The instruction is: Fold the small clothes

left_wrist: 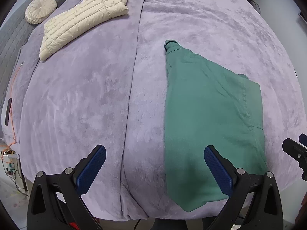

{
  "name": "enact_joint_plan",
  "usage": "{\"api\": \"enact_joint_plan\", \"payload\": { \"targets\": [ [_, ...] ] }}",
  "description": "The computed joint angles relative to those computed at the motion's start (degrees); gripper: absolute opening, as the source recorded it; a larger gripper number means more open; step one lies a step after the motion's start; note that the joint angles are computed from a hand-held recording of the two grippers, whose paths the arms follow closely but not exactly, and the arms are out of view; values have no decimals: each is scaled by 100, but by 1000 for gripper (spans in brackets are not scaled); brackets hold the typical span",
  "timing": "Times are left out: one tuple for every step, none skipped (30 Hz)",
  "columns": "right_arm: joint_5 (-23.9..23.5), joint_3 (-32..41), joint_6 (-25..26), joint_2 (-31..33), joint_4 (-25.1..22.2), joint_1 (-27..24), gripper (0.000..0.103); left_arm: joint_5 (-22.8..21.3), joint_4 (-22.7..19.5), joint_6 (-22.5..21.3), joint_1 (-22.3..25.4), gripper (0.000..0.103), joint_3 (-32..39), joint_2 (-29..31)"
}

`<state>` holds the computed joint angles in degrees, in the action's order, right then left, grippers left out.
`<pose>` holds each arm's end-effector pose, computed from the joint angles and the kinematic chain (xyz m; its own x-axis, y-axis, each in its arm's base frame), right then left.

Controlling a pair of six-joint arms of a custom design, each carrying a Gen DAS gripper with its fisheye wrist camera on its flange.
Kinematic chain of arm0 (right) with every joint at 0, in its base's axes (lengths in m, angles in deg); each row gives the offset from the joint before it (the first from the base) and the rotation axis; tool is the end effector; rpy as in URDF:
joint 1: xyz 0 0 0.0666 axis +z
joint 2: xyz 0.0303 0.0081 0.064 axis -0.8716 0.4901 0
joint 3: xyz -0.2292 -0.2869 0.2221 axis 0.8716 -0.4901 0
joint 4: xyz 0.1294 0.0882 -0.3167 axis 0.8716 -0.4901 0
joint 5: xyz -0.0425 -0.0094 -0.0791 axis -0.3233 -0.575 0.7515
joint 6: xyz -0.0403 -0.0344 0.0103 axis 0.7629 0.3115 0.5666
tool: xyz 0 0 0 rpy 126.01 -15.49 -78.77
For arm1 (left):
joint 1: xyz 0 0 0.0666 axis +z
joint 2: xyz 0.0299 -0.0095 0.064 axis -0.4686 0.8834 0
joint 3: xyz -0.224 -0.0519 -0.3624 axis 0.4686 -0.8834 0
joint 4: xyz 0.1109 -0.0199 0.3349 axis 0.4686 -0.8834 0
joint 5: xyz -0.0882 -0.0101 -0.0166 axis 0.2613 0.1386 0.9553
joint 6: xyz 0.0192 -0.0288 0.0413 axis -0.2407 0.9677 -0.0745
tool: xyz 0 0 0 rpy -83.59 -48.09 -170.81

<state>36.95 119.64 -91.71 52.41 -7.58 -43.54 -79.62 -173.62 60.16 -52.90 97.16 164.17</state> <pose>0.3297 0.0971 0.4526 -0.8581 0.4693 -0.2084 0.4679 0.8818 0.0592 0.4567 -0.2102 0.4820 -0.8983 0.3845 -0.2129 0.3795 0.9229 0.0654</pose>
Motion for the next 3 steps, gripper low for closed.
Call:
{"api": "enact_joint_plan", "payload": {
  "targets": [
    [-4,2,-6,1,-3,1,103,21,10,-30,-1,102,5,-2],
    [-6,2,-14,2,-8,4,103,62,5,-61,4,102,17,3],
    [-10,1,-9,11,-4,-3,103,104,-10,-82,8,102,31,11]
  ]
}}
